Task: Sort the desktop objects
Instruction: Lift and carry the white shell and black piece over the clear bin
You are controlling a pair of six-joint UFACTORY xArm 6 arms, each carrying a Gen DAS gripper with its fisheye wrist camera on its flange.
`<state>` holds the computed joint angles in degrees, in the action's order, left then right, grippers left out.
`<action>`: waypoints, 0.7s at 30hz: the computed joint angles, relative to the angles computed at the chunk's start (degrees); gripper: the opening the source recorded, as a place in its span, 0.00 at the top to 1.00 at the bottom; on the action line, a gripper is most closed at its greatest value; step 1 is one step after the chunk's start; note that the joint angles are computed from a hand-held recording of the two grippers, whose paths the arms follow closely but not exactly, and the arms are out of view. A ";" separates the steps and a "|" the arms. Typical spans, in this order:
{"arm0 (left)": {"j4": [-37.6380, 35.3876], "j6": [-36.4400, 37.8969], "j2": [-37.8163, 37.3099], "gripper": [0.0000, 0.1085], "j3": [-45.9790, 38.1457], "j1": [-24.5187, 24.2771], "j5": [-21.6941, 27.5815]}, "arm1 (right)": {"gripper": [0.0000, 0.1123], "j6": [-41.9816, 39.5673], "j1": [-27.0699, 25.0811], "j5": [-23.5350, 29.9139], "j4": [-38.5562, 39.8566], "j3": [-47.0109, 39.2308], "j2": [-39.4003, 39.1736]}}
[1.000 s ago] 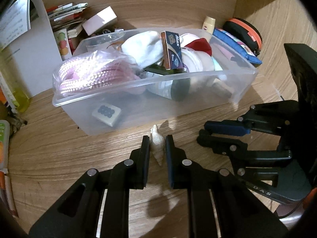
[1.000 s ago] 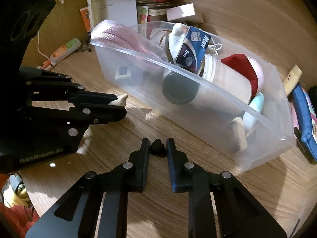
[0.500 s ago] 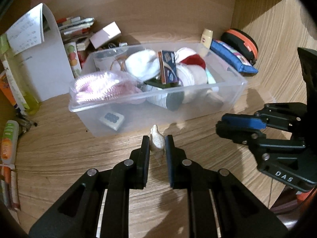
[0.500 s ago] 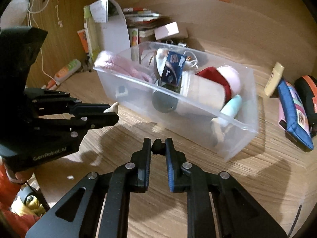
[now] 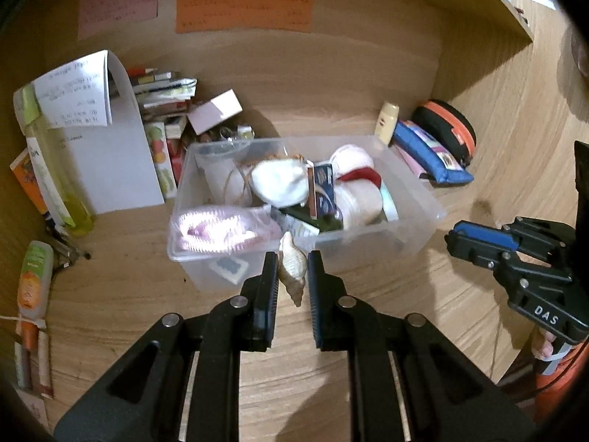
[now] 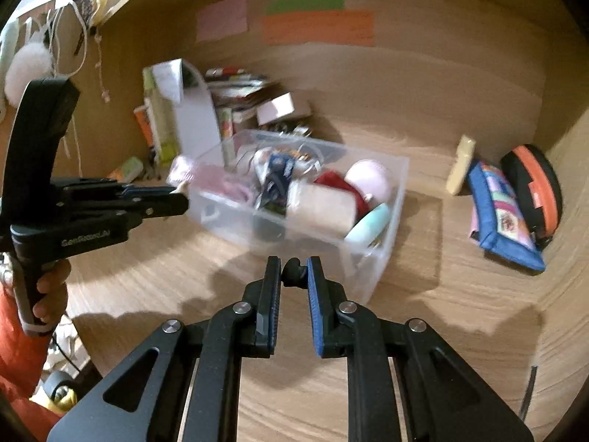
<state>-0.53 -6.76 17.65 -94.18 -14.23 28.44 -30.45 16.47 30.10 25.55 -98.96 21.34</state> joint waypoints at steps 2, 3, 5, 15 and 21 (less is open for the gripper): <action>-0.55 0.25 0.73 0.87 -1.41 0.11 0.17 | 0.89 0.56 -0.18 0.49 -0.07 -2.64 1.62; -0.75 0.43 1.13 0.87 -2.11 0.12 0.30 | 0.89 0.83 -0.20 0.59 -0.16 -3.77 2.37; 0.29 -0.75 2.58 0.87 -4.50 0.14 0.96 | 0.89 1.26 -0.29 1.33 -0.01 -7.22 4.71; -0.14 -0.60 13.54 0.87 -20.35 -0.48 7.65 | 0.89 8.62 -1.07 6.22 -3.47 -22.88 16.11; -1.28 -0.35 17.73 0.87 -25.43 -0.06 10.14 | 0.89 10.91 -0.80 6.27 -7.83 -26.33 18.83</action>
<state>-1.81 -7.10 35.38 -119.62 -14.29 38.58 -19.54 15.67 36.36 17.72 -125.29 40.18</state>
